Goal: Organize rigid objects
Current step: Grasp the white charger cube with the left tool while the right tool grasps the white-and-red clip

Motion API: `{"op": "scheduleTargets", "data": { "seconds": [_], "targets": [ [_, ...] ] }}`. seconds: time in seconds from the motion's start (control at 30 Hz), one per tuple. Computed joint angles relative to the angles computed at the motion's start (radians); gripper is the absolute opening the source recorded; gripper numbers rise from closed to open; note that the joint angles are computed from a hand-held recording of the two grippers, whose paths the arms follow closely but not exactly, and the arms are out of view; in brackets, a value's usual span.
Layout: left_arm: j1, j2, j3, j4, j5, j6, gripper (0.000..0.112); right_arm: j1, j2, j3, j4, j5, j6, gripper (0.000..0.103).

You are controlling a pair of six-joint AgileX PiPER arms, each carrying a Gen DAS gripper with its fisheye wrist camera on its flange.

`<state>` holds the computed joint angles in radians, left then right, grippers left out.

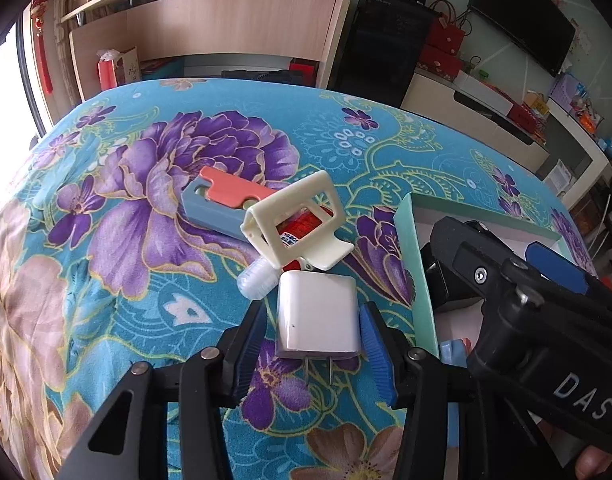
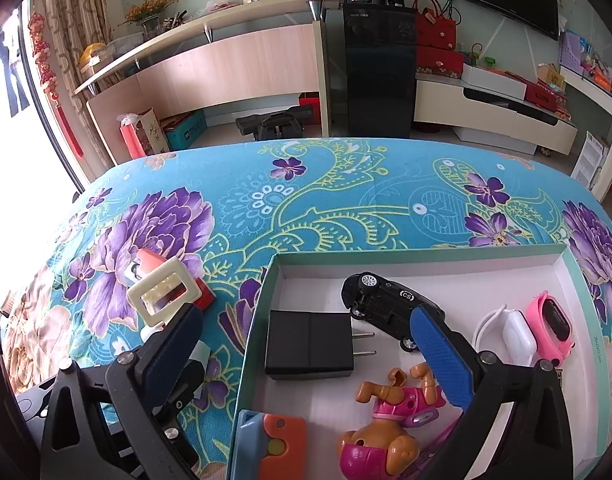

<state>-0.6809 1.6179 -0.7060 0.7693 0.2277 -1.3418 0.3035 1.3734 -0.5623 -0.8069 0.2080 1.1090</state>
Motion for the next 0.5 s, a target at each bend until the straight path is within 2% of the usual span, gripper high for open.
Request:
{"op": "scheduleTargets", "data": {
  "seconds": [0.07,0.27,0.5],
  "targets": [
    [0.01,-0.016,0.012,-0.004,-0.001,0.001,0.046,0.004,0.0,0.0,-0.014,0.0,0.013,0.103],
    [0.038,-0.043,0.032,-0.034,0.016,0.021,0.046,0.023,0.008,0.0,-0.088,-0.002,0.084,0.103],
    [0.078,-0.077,0.058,0.014,0.086,-0.055,0.046,0.053,0.017,-0.004,-0.144,-0.019,0.14,0.103]
  ]
}}
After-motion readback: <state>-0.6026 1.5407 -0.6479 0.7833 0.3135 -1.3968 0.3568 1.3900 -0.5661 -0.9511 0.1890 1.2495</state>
